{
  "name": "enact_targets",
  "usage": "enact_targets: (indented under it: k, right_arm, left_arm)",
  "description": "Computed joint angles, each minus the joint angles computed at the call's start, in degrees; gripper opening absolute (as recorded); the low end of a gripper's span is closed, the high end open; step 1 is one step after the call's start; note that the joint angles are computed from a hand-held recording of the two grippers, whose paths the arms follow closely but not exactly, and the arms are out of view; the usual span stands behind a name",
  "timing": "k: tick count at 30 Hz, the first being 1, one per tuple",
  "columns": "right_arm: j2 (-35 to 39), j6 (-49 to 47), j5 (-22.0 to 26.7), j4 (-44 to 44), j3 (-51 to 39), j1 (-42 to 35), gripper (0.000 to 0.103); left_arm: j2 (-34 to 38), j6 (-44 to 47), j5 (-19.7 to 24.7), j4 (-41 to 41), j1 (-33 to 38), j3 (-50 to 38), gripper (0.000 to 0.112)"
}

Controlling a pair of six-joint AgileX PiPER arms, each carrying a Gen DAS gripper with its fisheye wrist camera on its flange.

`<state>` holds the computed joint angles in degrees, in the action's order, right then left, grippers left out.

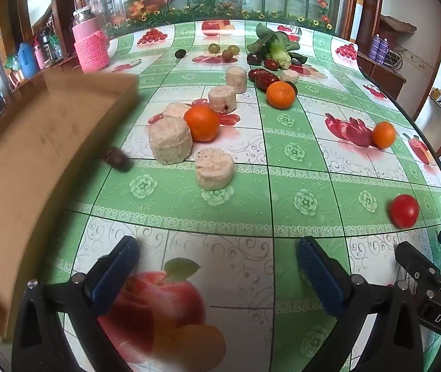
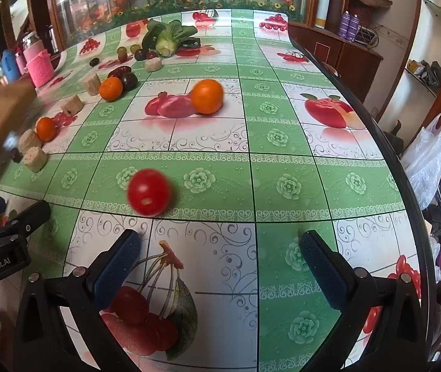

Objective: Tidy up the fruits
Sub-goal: 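Move the right gripper toward the red tomato on the tablecloth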

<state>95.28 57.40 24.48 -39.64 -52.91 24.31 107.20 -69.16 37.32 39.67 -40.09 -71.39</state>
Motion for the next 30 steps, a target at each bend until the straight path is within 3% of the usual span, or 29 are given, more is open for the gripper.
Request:
enact_targets:
  k: [30]
  right_arm:
    - [0.3, -1.8, 0.8, 1.6, -0.7, -0.1, 0.103]
  left_arm:
    - [0.0, 0.0, 0.1, 0.0, 0.0, 0.0, 0.103]
